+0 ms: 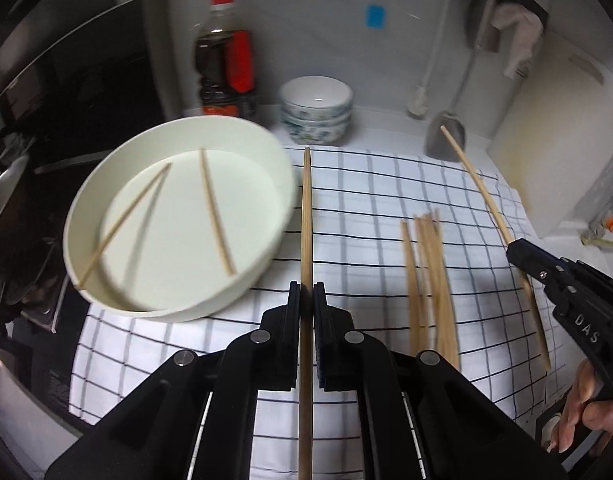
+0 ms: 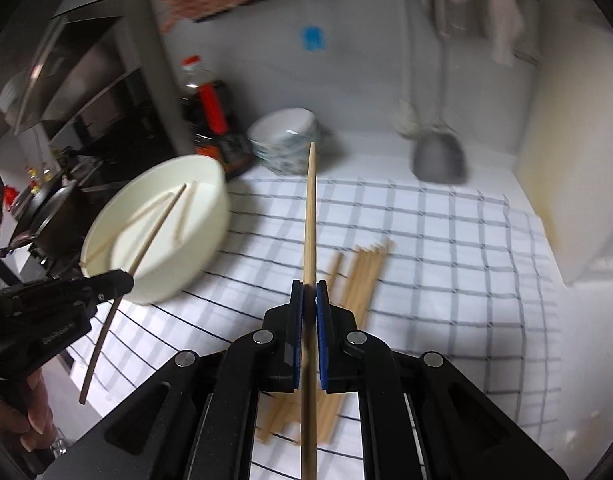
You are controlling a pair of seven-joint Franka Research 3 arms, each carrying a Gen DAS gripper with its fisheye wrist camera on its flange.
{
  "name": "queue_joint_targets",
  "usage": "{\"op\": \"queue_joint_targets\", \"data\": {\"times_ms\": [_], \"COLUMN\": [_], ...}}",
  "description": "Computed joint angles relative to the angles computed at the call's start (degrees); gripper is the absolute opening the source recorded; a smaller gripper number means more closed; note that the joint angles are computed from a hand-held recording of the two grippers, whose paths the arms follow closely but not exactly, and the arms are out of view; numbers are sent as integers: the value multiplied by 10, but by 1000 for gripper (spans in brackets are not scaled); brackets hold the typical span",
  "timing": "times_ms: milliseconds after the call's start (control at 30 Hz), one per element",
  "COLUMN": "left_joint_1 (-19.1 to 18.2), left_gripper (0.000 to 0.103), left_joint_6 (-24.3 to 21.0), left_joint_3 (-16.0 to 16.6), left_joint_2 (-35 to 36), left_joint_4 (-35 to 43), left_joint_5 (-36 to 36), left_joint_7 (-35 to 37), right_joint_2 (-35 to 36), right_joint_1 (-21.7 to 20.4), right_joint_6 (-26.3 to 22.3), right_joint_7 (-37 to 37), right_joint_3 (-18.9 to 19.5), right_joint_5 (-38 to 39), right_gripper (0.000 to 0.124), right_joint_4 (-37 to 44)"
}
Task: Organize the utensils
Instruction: 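Lift both held chopsticks and carry them over the white basin, then open the left tool to drop its chopstick while the right tool releases its own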
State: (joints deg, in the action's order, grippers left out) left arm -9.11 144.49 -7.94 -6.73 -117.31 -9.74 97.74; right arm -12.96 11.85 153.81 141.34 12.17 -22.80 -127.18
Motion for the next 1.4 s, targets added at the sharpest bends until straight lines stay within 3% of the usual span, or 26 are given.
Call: {"op": "queue_joint_targets", "data": {"times_ms": [100, 300, 467, 700, 867, 1300, 1400], "left_joint_1": [17, 66, 112, 150, 159, 153, 151], "left_gripper": [7, 7, 7, 7, 7, 8, 8], "left_joint_6": [-7, -25, -49, -100, -121, -108, -150], "left_joint_3": [18, 41, 31, 3, -6, -21, -22], "left_joint_2": [3, 63, 132, 205, 240, 312, 340], "left_joint_4": [19, 87, 151, 227, 261, 339, 377], "left_joint_5": [-6, -34, -63, -71, -59, -12, -1], "left_joint_7": [17, 90, 163, 206, 196, 140, 117], "right_joint_2": [46, 176, 297, 401, 459, 574, 588], "right_joint_1": [9, 65, 125, 184, 201, 201, 200], "right_joint_6": [-11, -54, -118, -182, -211, -257, -262], "right_joint_7": [9, 55, 60, 36, -1, -108, -118], "right_joint_3": [12, 1, -24, -66, -91, -130, -136], "right_joint_5": [-16, -60, -60, -25, 22, 154, 166], "right_gripper": [6, 6, 6, 6, 6, 6, 6], "right_joint_4": [61, 221, 377, 523, 606, 754, 775]}}
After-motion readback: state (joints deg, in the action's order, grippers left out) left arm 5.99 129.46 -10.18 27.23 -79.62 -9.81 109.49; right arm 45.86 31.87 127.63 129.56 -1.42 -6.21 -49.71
